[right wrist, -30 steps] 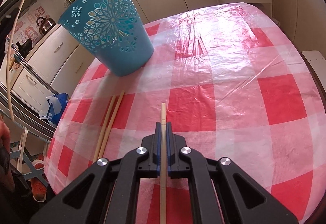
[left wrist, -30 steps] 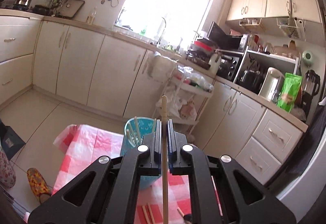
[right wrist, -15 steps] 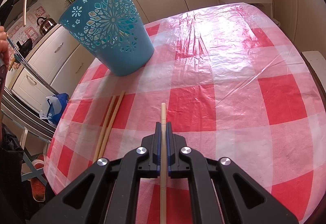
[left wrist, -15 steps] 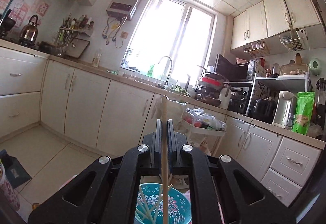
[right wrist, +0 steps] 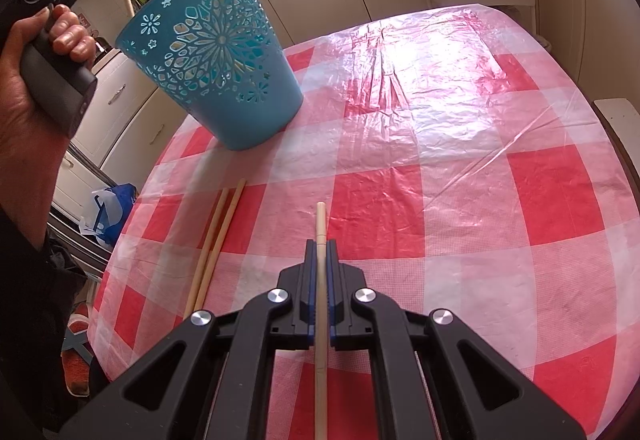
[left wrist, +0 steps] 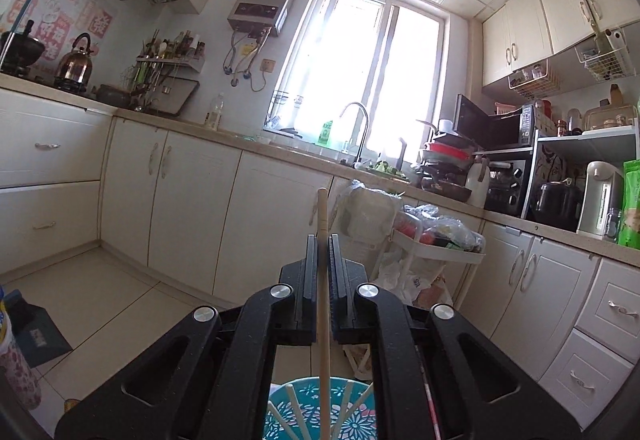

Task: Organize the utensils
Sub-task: 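Carry the stick over the blue basket and open the left gripper, then carry the stick over the blue basket and open the right gripper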

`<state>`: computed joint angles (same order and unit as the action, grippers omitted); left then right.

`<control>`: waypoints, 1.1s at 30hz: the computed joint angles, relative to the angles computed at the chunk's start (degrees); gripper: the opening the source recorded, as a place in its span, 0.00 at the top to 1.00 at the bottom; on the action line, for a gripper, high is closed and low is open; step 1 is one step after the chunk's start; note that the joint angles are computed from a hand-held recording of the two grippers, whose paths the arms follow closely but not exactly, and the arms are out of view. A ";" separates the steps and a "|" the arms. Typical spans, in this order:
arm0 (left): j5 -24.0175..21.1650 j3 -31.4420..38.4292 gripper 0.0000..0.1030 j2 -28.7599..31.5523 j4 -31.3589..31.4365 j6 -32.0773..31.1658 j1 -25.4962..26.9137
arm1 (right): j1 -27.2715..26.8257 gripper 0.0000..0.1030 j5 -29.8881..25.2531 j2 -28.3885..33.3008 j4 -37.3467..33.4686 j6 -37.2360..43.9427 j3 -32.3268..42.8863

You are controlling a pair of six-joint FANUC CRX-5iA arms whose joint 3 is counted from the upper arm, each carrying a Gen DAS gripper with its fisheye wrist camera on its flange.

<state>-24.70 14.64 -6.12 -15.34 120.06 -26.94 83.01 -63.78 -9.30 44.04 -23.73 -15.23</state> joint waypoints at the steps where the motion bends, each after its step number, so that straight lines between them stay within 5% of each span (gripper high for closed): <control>1: -0.14 -0.20 0.95 0.30 -1.39 1.23 -0.51 | -0.02 0.95 0.06 -0.02 0.00 -0.01 0.00; 7: -2.67 -2.31 0.95 0.73 -1.63 -0.13 -0.90 | -0.08 0.95 0.46 -0.23 0.04 -0.34 -0.19; 17: -5.04 -9.06 0.93 -3.42 6.60 -9.94 1.09 | 0.02 0.95 0.16 -0.12 -0.31 -0.19 0.24; 25: -4.71 -19.65 0.72 -13.29 15.37 -15.89 6.53 | -0.30 0.93 -2.41 1.57 -3.50 6.24 3.86; 27: -5.11 -23.22 0.65 -16.14 18.06 -17.55 8.35 | -0.39 0.87 -3.17 2.44 -4.86 9.22 5.61; 31: -6.70 -30.00 0.64 -19.84 25.13 -21.32 12.05 | -0.19 0.54 -9.27 5.89 -7.68 15.91 11.45; 33: -7.18 -32.35 0.64 -20.69 27.47 -22.25 13.28 | -0.05 0.54 -11.22 6.82 -8.29 18.11 12.93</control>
